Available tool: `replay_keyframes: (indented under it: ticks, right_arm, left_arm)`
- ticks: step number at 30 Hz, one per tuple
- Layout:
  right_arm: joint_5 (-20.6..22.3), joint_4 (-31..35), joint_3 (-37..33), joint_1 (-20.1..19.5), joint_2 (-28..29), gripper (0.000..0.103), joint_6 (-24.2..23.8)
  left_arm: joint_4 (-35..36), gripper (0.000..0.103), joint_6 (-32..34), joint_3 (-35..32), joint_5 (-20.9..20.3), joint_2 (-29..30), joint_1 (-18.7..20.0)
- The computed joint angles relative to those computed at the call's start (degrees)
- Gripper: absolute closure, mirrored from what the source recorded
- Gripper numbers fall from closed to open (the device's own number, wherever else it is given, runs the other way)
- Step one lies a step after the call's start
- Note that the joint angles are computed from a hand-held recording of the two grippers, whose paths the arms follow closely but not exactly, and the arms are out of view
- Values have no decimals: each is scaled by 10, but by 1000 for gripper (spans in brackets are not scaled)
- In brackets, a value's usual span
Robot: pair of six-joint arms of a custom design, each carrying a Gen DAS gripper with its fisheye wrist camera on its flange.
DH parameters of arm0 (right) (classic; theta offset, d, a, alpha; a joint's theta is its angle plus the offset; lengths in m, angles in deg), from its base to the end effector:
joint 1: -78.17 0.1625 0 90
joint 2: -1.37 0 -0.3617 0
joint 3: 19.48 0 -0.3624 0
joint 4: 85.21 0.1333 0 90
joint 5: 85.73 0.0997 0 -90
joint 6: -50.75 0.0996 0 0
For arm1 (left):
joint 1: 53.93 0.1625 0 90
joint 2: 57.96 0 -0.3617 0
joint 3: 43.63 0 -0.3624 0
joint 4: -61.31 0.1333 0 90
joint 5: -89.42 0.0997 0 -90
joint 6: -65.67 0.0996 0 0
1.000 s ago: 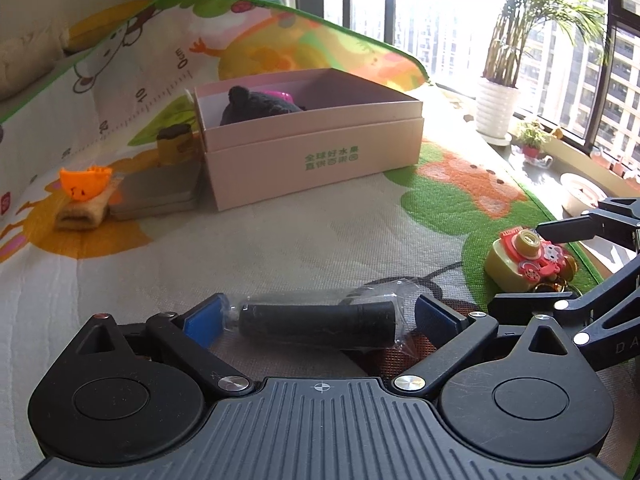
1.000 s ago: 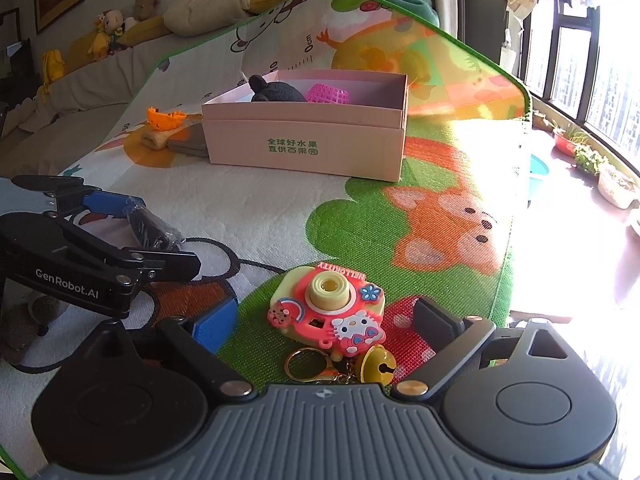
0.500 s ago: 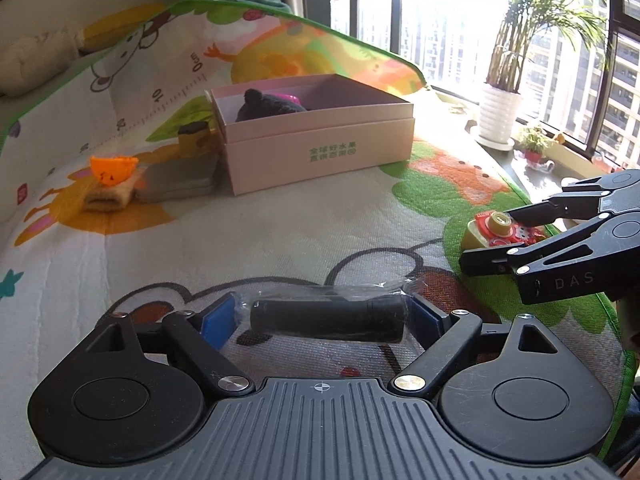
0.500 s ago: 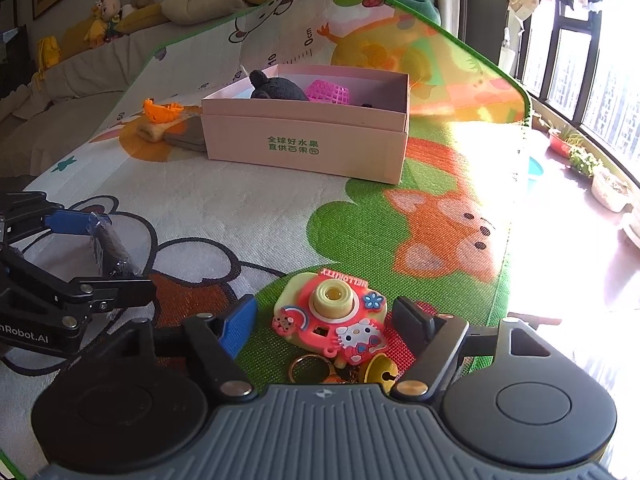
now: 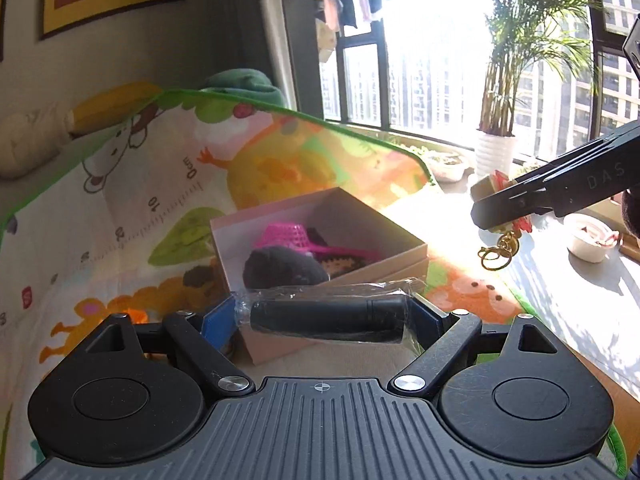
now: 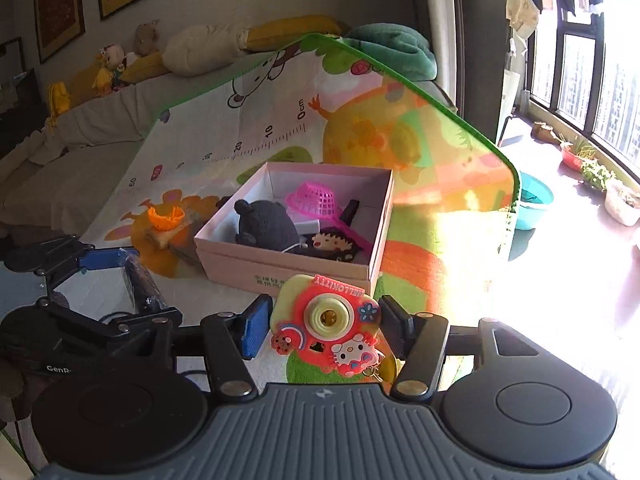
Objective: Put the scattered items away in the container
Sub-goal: 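Open left gripper over pink box while right gripper releases keychain inside, then grasp yellow pudding toy with right gripper while left gripper grasps grey metal tin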
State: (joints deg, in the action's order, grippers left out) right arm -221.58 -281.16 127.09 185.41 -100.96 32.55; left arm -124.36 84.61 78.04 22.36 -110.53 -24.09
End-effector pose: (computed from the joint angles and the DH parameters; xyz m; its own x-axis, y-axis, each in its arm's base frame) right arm 0.1452 -0.2593 0.3179 -0.7660 0.2358 0.5981 -0.3997 0.5540 -0.7303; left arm -0.3301 -0.3878 0.0737 -0.3246 0.8180 -0.4749 0.9316 0.1898 -0.3099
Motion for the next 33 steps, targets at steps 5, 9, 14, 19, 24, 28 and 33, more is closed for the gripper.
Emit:
replay_keyframes:
  ticks: [5, 9, 14, 19, 24, 28, 33]
  right_arm:
    - [82, 1, -103, -56, 39, 43, -18]
    - [114, -19, -145, -105, 74, 20, 9]
    - [111, -42, -132, -120, 80, 19, -8]
    - [80, -31, -127, -109, 105, 19, 4]
    - [44, -30, -159, -60, 188, 19, -2]
    - [39, 22, -219, -27, 257, 26, 3]
    - [30, 177, -350, -18, 354, 51, 31]
  left_arm:
    - [-65, 4, 41, -131, -38, 118, 22]
    - [-39, 3, 34, -161, -18, 143, 35]
    - [-31, 0, 19, -61, 25, 79, 50]
    - [0, 0, -54, 27, 85, 16, 72]
    - [-36, 0, -97, 73, 115, -18, 98]
    - [-57, 0, -130, 88, 99, -38, 123]
    - [-81, 0, -131, 95, 62, -46, 137]
